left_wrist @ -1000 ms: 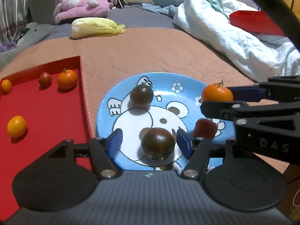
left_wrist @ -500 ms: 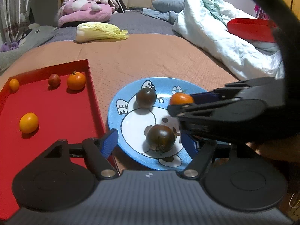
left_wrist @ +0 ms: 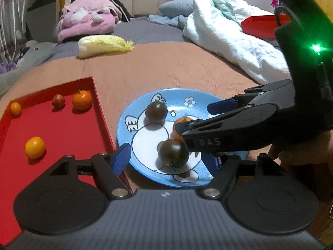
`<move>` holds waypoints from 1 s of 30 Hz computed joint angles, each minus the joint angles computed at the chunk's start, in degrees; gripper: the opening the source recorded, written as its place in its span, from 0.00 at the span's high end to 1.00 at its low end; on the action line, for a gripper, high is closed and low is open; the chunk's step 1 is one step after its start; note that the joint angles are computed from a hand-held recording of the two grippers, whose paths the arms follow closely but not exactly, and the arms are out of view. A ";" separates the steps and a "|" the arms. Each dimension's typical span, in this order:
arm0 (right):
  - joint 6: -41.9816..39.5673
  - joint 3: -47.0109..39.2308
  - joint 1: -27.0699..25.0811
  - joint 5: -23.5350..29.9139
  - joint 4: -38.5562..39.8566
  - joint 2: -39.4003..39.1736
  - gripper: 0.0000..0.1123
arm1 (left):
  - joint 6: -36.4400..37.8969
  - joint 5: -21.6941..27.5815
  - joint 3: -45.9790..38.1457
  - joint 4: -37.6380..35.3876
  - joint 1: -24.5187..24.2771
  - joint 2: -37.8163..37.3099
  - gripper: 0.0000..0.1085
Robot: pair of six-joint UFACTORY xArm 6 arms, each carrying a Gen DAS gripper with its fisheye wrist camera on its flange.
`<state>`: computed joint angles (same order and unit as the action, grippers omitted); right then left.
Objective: Organize fruits
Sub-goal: 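Lower the tangerine onto the plate and open the right tool, then move both open tools back over the red tray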
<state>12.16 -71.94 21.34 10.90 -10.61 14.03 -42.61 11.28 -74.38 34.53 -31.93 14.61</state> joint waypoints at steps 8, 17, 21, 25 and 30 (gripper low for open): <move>-9.49 6.72 1.40 -7.10 10.59 -7.11 0.43 | -17.68 3.84 5.18 18.65 0.26 -8.98 0.28; -36.30 10.09 6.38 -12.10 39.31 -13.43 0.43 | -25.21 24.84 4.02 16.61 -1.22 -18.12 0.28; -42.67 10.17 8.22 -13.18 45.25 -14.66 0.43 | -25.13 26.53 3.65 20.95 0.14 -18.42 0.26; -42.94 10.05 9.16 -12.60 43.94 -14.49 0.43 | -25.59 24.49 5.71 19.80 3.67 -17.73 0.26; -31.99 7.19 8.99 -10.38 32.14 -11.09 0.43 | -23.82 20.63 8.63 19.08 7.65 -15.79 0.26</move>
